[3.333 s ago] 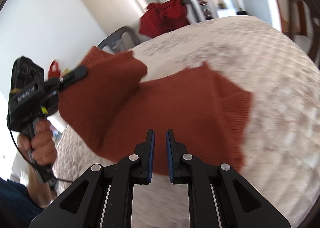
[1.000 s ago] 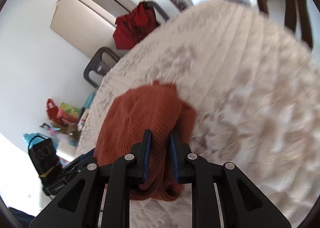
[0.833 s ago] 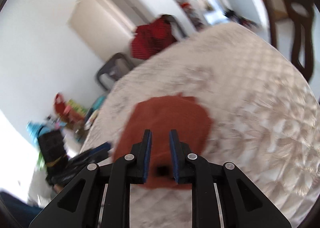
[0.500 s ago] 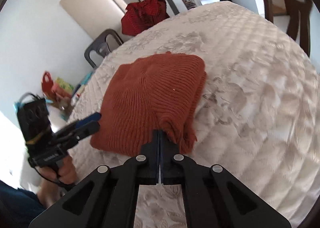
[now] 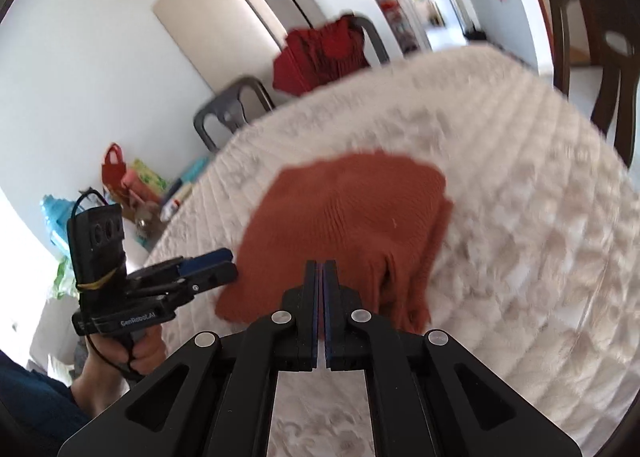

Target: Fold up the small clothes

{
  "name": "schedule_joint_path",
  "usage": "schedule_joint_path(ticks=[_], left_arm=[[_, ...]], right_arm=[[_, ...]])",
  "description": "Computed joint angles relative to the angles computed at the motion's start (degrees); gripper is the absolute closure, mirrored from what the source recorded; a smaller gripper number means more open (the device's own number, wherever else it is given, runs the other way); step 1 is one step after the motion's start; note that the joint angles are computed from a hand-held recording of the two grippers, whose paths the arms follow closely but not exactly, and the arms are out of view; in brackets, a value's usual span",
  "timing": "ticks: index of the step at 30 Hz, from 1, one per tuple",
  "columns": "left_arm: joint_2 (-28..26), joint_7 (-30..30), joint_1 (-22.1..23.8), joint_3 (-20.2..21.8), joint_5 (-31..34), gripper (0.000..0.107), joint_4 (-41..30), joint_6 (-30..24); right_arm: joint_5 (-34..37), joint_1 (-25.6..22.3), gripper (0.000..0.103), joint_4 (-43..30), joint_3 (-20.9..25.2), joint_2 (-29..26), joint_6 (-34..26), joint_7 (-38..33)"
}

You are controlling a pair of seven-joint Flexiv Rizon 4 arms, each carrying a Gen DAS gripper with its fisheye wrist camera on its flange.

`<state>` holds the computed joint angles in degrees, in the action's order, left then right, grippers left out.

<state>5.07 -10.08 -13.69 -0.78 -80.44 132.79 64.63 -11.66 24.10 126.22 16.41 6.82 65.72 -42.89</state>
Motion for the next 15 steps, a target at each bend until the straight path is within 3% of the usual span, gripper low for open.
schedule_joint_path(ticks=[2, 5, 7, 12, 15], left_arm=[[-0.92, -0.41, -0.18, -0.52, 0.13, 0.062, -0.96, 0.61], [-2.68, -0.68, -0.27, -0.98, 1.83, 0.062, -1.11, 1.77], [-3.65, -0.70, -0.47, -1.30, 2.14, 0.061, -0.66, 3.89], [-3.25, -4.29, 1.12, -0.22, 4.60, 0.061, -0.92, 0.49], [-2.57, -3.07, 0.79, -0.61, 1.71, 0.062, -1.52, 1.71]], right_arm=[[-3.68, -1.59, 0.103, 0.83, -0.24, -0.67, 0.31, 4.27], [-3.36, -2.81, 0.103, 3.01, -0.98, -0.87, -0.04, 7.47], [-2.46, -3.42, 0.103, 5.06, -1.22, -0.50, 4.15, 8.87], [0.02, -2.51, 0.103, 3.53, -1.52, -0.47, 2.73, 6.19], [-2.57, -2.85, 0.103, 2.19, -1.41, -1.27, 3.80, 6.51]])
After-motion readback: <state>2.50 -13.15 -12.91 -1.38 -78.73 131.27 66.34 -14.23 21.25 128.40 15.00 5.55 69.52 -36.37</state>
